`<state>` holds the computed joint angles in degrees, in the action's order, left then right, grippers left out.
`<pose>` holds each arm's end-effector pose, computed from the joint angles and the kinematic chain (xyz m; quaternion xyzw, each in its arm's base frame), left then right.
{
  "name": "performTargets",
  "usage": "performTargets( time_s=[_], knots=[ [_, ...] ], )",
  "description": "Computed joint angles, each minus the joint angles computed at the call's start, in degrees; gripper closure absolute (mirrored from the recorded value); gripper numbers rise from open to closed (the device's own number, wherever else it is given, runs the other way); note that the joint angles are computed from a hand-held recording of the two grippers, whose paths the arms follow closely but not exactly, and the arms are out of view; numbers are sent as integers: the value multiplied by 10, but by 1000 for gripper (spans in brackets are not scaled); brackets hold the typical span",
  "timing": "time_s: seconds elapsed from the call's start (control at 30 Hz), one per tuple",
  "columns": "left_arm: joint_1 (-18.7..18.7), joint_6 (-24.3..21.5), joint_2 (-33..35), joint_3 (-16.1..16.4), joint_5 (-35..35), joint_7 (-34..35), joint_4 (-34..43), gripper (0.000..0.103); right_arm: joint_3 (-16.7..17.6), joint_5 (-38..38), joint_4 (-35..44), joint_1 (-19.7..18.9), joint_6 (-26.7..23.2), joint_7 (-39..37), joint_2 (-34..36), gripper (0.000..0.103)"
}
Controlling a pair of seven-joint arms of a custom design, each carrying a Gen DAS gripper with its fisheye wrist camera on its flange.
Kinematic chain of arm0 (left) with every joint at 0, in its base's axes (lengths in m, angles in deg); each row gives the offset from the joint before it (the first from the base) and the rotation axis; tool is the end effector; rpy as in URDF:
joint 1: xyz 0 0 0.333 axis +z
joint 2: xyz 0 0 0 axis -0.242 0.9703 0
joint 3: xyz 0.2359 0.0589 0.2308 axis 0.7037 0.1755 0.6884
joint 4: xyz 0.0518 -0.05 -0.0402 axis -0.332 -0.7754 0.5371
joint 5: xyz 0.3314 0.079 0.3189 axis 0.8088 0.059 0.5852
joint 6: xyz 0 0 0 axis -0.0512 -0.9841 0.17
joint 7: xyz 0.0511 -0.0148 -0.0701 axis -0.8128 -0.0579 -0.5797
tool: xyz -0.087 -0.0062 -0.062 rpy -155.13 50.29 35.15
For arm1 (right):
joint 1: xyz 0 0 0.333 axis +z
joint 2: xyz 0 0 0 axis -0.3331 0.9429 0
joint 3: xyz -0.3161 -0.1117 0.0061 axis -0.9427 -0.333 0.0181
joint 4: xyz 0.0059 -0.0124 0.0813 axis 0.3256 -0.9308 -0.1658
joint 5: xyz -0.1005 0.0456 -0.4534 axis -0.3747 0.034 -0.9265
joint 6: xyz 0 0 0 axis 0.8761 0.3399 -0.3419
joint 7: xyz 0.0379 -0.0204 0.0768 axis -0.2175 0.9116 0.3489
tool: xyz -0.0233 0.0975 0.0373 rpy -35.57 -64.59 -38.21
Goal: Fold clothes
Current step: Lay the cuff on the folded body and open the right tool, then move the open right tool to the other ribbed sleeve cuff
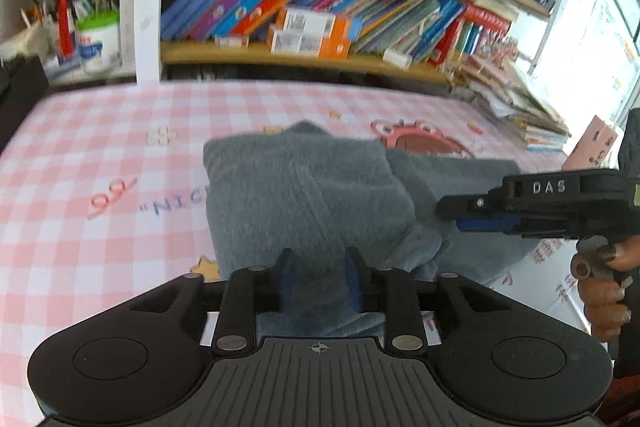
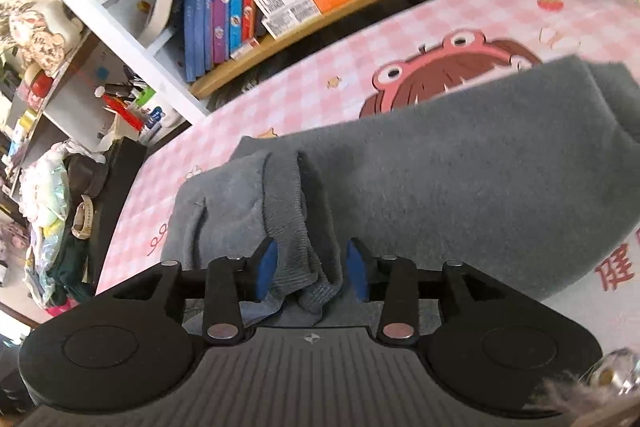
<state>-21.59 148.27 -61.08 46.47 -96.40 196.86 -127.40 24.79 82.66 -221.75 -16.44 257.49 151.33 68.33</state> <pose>0.5379 -0.0677 0.4227 -0.4342 0.7960 -0.4108 0.0955 0.4747 0.1672 0.4334 -0.4563 0.7868 -0.1247 0.3964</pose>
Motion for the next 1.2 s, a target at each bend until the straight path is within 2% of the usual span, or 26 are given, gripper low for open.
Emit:
performTargets(
  time_s=[0.13,0.27,0.37,0.5,0.6,0.87,1.07,1.2],
  knots=[
    [-3,-2,-9,5,-26,34,-3,46,49,-35,-1,-44,-19,18,-25,54],
    [-2,-5,-12,5,-29,50,-4,36,93,-86,3,-80,-51,48,-49,50],
    [0,-4,-13,5,-26,58,-5,29,126,-133,8,-104,-84,81,-70,39],
    [5,-14,-17,12,-19,68,-7,21,155,-181,13,-116,-139,127,-92,24],
    [10,-24,-19,17,-15,78,-8,18,158,-195,13,-106,-176,166,-99,20],
    [32,-73,-18,29,18,84,-8,16,147,-220,12,-55,-244,263,-103,18],
    [45,-109,-18,32,27,84,-10,16,121,-237,13,5,-299,302,-106,18],
    [48,-127,-18,29,36,77,-12,16,92,-242,2,47,-333,328,-120,17]
  ],
)
